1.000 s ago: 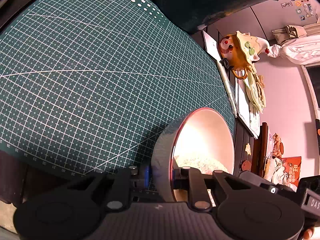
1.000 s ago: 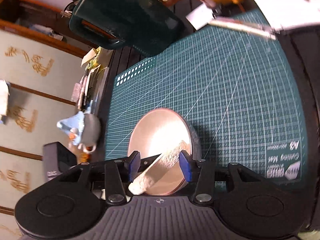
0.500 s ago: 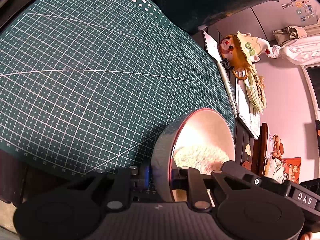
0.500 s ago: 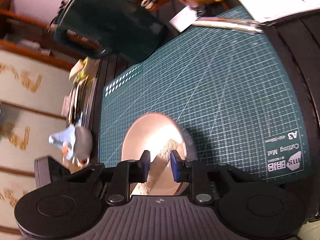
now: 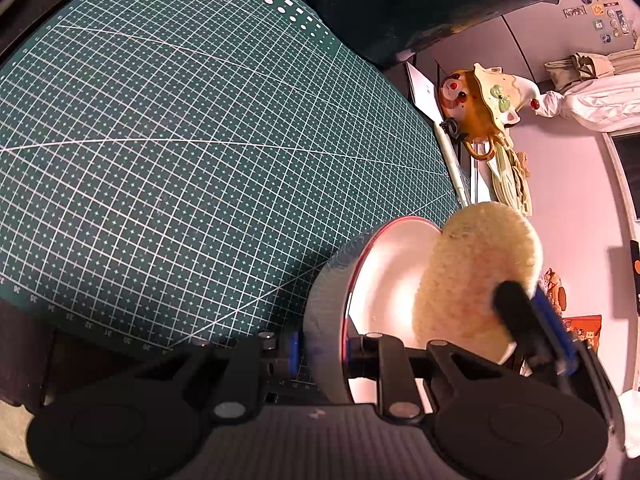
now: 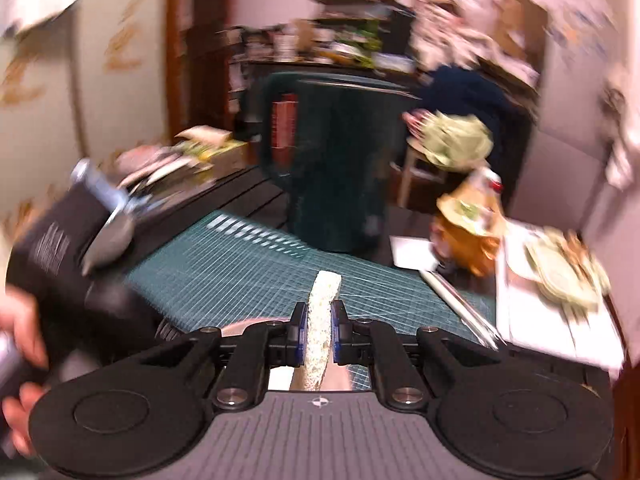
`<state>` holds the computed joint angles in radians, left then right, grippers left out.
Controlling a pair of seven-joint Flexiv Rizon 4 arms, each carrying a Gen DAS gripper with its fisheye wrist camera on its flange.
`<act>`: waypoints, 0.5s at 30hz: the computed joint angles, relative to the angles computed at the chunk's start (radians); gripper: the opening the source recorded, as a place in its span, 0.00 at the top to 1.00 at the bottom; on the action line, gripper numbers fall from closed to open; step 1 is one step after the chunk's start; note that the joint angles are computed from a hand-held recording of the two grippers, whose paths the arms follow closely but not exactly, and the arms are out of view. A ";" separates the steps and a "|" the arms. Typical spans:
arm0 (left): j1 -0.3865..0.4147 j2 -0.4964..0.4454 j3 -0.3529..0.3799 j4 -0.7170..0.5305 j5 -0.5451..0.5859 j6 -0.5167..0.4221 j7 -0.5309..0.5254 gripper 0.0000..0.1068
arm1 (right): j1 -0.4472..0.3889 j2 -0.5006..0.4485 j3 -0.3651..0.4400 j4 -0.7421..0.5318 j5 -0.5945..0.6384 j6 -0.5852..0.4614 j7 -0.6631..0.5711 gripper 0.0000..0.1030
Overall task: Clean bowl
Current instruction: 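Press the sponge flat against the bowl's inner base with the right gripper while the left gripper holds the bowl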
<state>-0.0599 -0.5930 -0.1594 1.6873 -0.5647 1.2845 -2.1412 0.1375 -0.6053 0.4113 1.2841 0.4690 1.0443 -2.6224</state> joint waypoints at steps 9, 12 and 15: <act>0.003 0.000 -0.004 0.006 -0.002 0.007 0.003 0.81 | 0.064 -0.026 -0.097 -0.066 -0.136 -0.179 0.159 0.76; 0.004 0.000 -0.006 0.008 -0.004 0.009 0.006 0.81 | 0.051 -0.032 -0.090 -0.074 -0.127 -0.175 0.183 0.76; 0.003 -0.001 -0.005 0.004 -0.002 0.007 0.004 0.82 | 0.036 -0.046 -0.078 -0.107 -0.105 -0.219 0.211 0.76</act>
<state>-0.0565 -0.5940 -0.1640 1.6917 -0.5665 1.2915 -2.1368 0.1732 -0.6516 0.3334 1.1775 0.3644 0.8250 -2.4113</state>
